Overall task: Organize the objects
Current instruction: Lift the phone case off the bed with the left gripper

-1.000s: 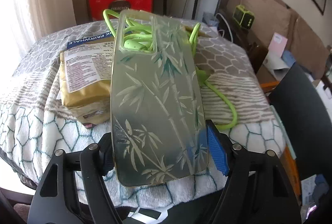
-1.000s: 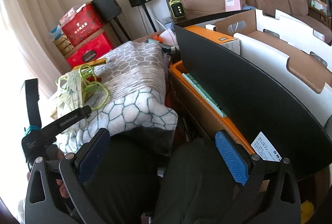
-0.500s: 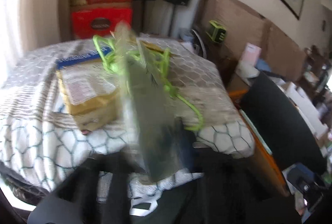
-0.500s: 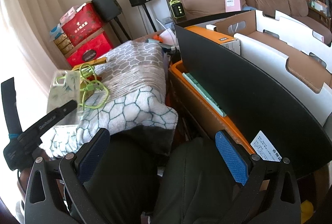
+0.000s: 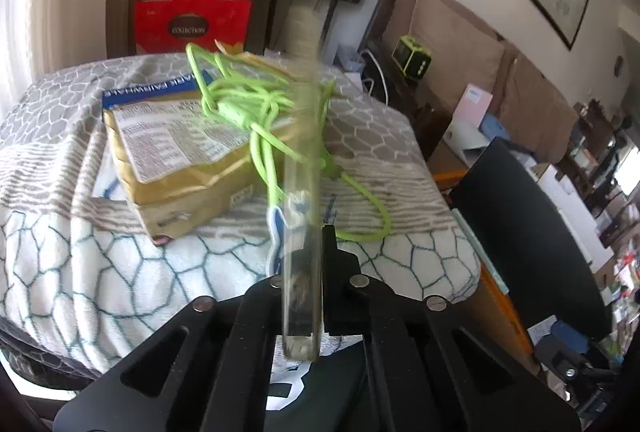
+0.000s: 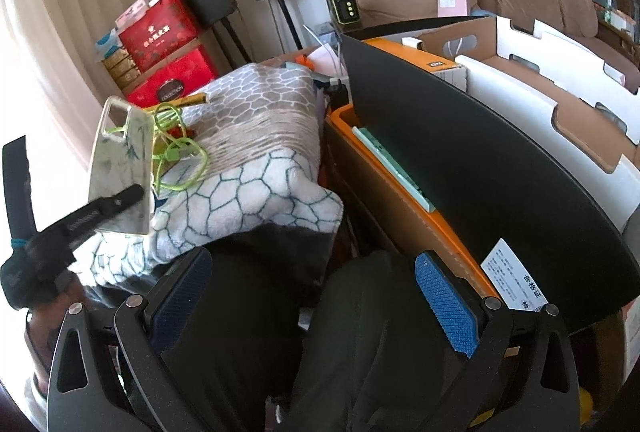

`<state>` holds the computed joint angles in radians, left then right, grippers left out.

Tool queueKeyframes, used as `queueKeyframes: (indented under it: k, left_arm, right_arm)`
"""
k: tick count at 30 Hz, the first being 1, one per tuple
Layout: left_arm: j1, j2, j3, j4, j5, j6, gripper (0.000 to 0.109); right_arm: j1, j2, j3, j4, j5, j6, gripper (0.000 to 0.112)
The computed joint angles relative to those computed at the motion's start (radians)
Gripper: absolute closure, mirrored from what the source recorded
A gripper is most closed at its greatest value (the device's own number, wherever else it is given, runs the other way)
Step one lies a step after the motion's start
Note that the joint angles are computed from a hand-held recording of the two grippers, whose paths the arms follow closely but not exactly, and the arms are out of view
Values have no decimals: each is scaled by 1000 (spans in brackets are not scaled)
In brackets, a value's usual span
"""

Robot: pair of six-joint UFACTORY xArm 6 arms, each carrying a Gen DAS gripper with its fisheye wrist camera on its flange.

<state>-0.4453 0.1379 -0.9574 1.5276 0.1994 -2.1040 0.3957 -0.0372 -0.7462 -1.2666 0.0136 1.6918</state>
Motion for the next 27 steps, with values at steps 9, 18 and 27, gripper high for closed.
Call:
queueKeyframes:
  k: [9,18,27]
  left_arm:
    - [29,-68,51,21,-47,32,107]
    - [69,-291,175,146,65,-98,107]
    - [116,-311,243,39,168,-18,107]
  right_arm:
    - [-1,-4,18,71,1,-64,10]
    - [4,-10,17,113,12,-120,10]
    - [91,32,-47,313,64,-412,10]
